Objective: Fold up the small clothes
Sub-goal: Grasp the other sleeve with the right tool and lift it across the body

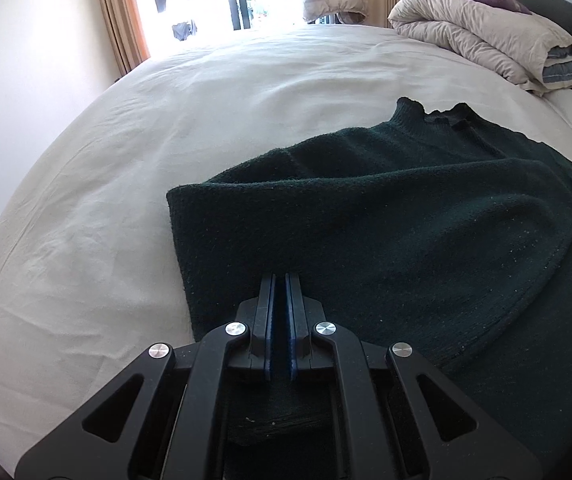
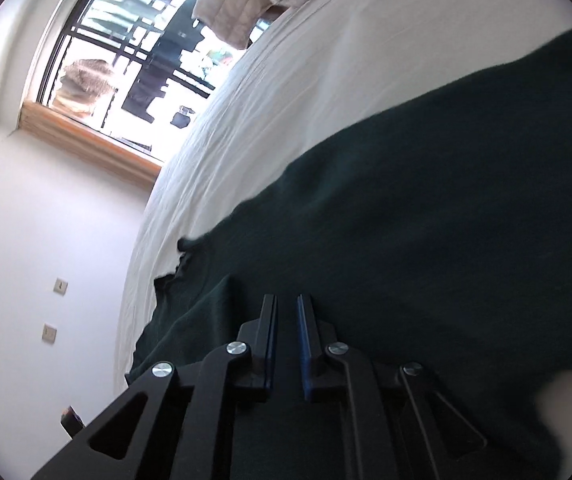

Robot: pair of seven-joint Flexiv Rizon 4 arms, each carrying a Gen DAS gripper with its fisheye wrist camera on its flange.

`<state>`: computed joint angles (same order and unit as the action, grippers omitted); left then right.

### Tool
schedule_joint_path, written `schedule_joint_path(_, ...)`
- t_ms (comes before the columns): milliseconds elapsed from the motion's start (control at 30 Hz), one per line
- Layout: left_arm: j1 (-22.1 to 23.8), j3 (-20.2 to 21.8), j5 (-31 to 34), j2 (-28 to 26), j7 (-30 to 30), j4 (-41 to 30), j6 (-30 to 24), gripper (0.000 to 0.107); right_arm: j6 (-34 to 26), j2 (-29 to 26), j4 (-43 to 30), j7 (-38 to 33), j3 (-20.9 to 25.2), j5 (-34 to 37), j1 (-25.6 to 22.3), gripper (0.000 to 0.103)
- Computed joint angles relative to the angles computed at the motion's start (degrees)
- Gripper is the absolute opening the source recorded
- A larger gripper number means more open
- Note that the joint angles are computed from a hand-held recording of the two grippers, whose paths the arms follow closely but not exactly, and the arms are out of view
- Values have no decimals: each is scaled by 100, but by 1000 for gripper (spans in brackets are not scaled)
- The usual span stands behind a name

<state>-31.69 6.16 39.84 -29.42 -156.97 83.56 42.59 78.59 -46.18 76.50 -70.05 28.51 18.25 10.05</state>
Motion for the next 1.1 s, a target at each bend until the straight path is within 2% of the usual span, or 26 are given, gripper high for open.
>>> schedule_joint_path(67, 4, -1, 2, -13, 11, -13, -6, 5, 617, 463, 598, -110, -104, 127, -211, 32)
schedule_joint_path(100, -4, -1, 2, -19, 25, -32, -41, 5, 982, 709, 927, -51, -245, 151, -269, 58)
schedule_joint_path(133, -23, 2, 14, -42, 49, -77, -111, 5, 1255, 897, 1206, 68, -350, 209, -373, 75)
schedule_joint_path(167, -43, 6, 30, -65, 76, -123, -187, 5, 1413, 1050, 1433, 219, -423, 289, -517, 76)
schedule_joint_path(233, -90, 8, 61, -122, 131, -235, -364, 5, 1476, 1252, 1769, 529, -466, 441, -898, 75)
schedule_joint_path(300, -129, 7, 88, -166, 191, -328, -525, 5, 1505, 1348, 2039, 910, -454, 670, -1331, 69)
schedule_joint_path(367, -153, 8, 116, -204, 238, -397, -632, 5, 1729, 1247, 2180, 987, 21, 893, -1981, 64)
schedule_joint_path(433, -155, 8, 131, -213, 251, -410, -649, 5, 1901, 1066, 2233, 942, 490, 882, -2518, 45)
schedule_joint_path(500, -131, -2, 112, -200, 225, -381, -584, 5, 1954, 831, 2172, 908, 932, 743, -2957, 40)
schedule_joint_path(533, -121, -4, 104, -186, 209, -351, -545, 5, 1998, 785, 2147, 957, 961, 669, -2991, 39)
schedule_joint_path(667, -142, -2, 109, -200, 236, -380, -606, 5, 1985, 693, 1988, 1325, 607, 344, -2725, 40)
schedule_joint_path(900, -135, -1, 132, -166, 194, -321, -547, 5, 2788, 226, 1822, 1813, 864, 6, -2863, 39)
schedule_joint_path(967, -122, -1, 134, -158, 171, -297, -502, 5, 2844, 199, 1779, 1969, 694, -88, -2747, 36)
schedule_joint_path(1100, -135, 0, 151, -147, 146, -285, -502, 5, 2490, 330, 1720, 2336, 88, -308, -2346, 11)
